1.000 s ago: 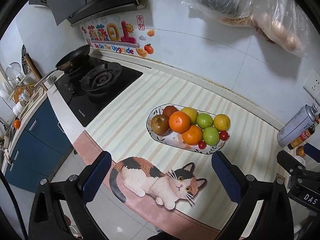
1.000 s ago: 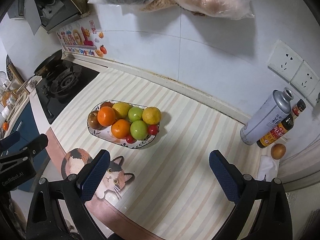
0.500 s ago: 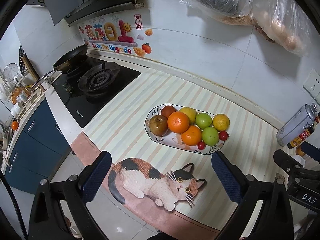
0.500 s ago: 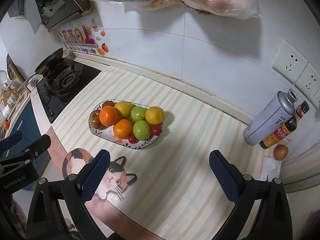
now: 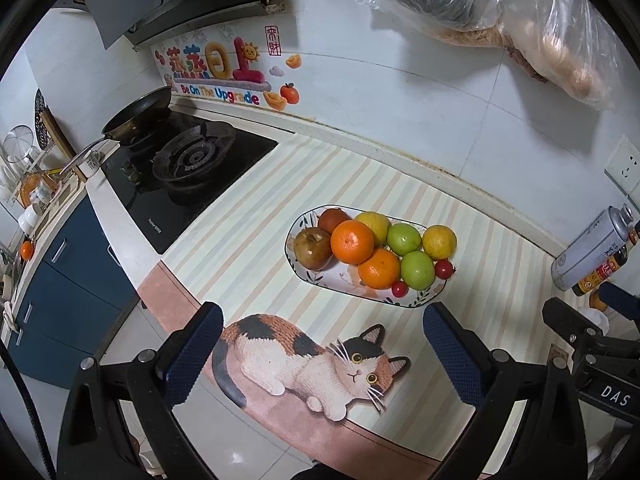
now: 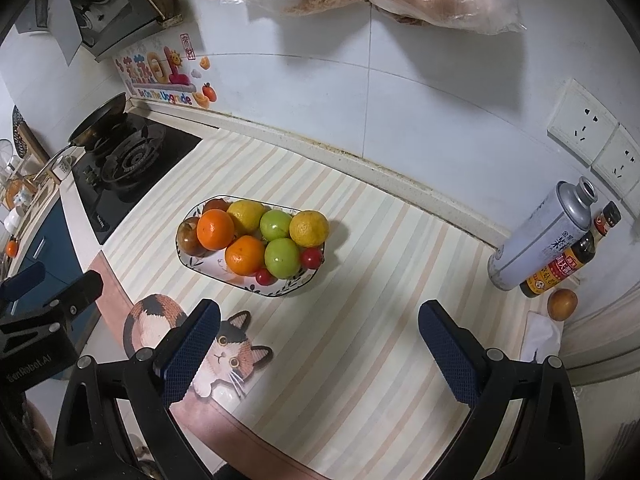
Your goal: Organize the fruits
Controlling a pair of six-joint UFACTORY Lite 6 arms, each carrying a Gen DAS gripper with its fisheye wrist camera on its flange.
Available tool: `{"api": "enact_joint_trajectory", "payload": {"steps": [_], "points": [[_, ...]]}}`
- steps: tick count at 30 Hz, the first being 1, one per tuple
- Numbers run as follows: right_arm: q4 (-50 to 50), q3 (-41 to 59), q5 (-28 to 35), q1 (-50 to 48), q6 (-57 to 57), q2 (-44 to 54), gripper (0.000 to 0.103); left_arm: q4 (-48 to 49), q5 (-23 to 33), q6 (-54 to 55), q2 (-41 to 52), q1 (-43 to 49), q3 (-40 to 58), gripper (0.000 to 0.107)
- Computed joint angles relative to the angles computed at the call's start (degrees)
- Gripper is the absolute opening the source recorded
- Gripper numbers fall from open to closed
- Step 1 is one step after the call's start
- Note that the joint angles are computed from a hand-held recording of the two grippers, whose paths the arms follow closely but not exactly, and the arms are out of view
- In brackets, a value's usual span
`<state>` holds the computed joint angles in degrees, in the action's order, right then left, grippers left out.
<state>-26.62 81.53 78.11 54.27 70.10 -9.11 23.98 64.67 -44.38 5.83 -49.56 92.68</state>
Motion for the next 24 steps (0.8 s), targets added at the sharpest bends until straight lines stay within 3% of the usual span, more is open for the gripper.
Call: {"api": "enact_joint_trajectory", "payload": {"steps": [24], "points": [[0.14, -0.78, -0.26, 0.51, -0.14, -1.20, 0.101, 0.09, -0.32, -0.71, -0.23, -0.99, -0.67, 0.102]]}}
